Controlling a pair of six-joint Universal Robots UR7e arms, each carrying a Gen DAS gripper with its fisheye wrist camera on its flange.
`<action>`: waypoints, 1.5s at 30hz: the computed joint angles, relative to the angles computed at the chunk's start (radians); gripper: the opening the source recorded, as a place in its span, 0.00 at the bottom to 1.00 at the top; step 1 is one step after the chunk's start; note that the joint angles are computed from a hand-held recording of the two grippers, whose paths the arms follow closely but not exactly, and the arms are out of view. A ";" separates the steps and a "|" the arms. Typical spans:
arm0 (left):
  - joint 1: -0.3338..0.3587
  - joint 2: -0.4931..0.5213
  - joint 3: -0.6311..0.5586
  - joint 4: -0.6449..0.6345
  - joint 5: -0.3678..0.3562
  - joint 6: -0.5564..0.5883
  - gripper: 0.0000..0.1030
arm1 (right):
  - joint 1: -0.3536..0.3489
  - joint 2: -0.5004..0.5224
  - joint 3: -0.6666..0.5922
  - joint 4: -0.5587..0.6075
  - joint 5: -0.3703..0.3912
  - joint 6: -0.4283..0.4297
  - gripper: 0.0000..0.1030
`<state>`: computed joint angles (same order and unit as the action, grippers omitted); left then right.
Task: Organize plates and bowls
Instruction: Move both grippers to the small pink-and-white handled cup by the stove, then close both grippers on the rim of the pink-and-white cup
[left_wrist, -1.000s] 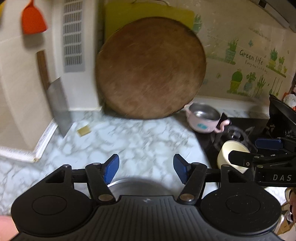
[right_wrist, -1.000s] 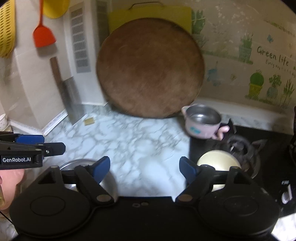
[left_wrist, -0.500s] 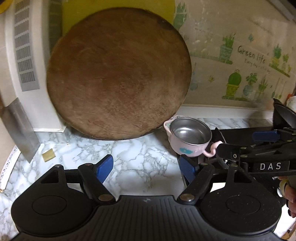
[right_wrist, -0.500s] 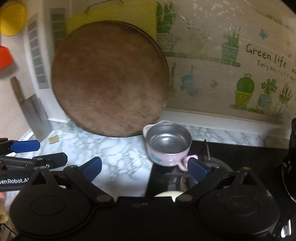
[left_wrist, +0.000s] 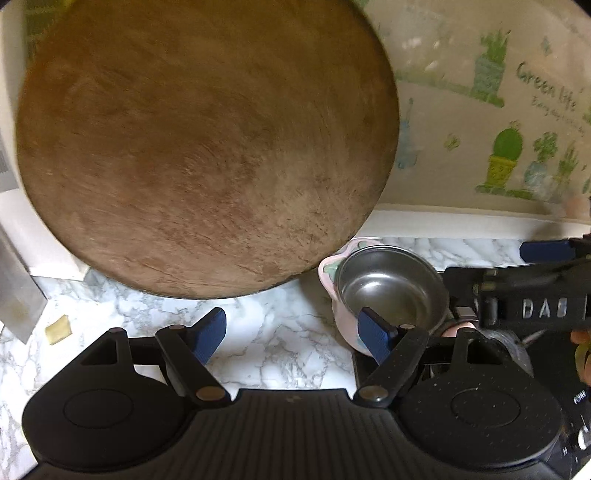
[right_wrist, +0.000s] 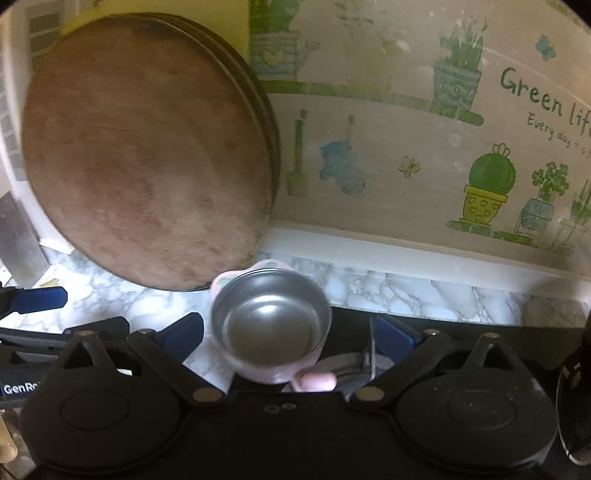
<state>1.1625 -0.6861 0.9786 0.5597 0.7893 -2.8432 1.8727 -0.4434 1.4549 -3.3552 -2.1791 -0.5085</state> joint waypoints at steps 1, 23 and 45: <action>0.003 0.028 -0.039 0.021 -0.003 -0.003 0.76 | -0.008 0.007 -0.027 0.023 -0.001 0.006 0.96; 0.066 0.374 -0.538 0.296 0.002 -0.138 0.75 | -0.102 0.194 -0.402 0.349 0.029 -0.009 0.66; 0.076 0.490 -0.749 0.435 0.037 -0.150 0.14 | -0.114 0.226 -0.422 0.340 0.011 -0.089 0.18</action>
